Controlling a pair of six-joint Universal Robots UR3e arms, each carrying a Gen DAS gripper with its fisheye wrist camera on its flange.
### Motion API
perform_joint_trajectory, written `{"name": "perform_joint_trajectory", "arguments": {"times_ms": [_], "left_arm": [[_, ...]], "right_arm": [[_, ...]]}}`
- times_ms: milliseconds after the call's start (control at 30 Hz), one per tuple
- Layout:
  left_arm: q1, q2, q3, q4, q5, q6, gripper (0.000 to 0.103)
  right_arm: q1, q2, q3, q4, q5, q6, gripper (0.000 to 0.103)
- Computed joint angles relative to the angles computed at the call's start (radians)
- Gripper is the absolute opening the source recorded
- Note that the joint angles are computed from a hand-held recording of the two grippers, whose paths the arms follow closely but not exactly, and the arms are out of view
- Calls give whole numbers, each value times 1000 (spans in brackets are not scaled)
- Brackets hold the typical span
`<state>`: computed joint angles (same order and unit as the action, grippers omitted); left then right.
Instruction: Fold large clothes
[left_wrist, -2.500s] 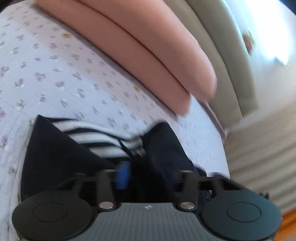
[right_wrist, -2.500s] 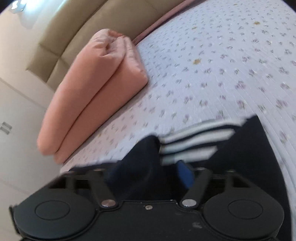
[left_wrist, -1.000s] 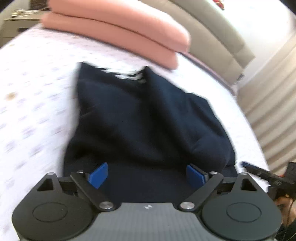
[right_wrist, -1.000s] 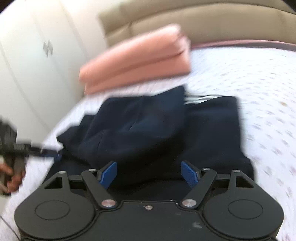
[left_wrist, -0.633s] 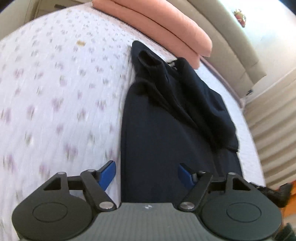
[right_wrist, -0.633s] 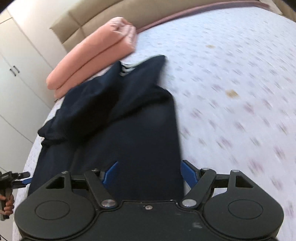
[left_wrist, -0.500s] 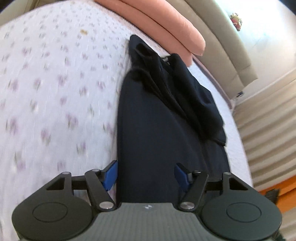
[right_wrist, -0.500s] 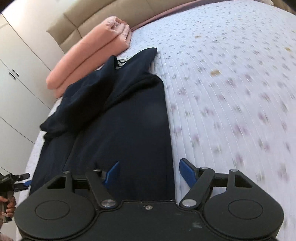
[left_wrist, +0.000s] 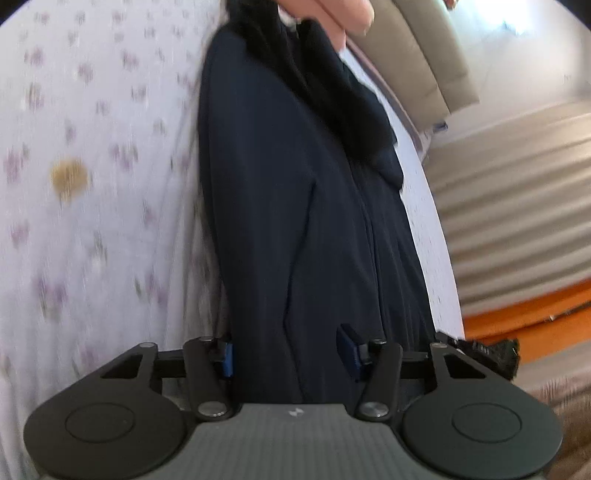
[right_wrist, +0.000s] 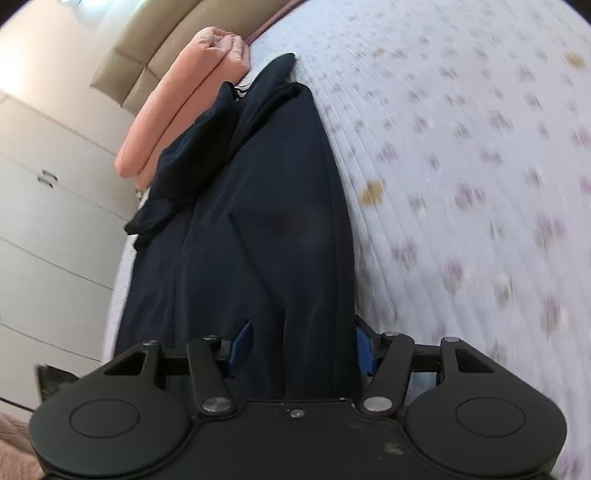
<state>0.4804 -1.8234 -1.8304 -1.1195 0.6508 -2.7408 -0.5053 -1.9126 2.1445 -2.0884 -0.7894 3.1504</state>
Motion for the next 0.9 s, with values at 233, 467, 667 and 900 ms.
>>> {"name": "perform_joint_trajectory", "arguments": {"times_ms": [233, 467, 667, 900], "left_arm": [[12, 59, -86, -53, 0, 50, 36], [30, 166, -218, 231, 4, -80, 7], [-27, 118, -71, 401, -21, -246, 7], [-90, -59, 222, 532, -47, -500, 7]], "right_arm": [[-9, -47, -61, 240, 7, -95, 13], [-168, -209, 53, 223, 228, 8, 13], [-21, 64, -103, -245, 214, 325, 13], [55, 422, -416, -598, 245, 636, 13]]}}
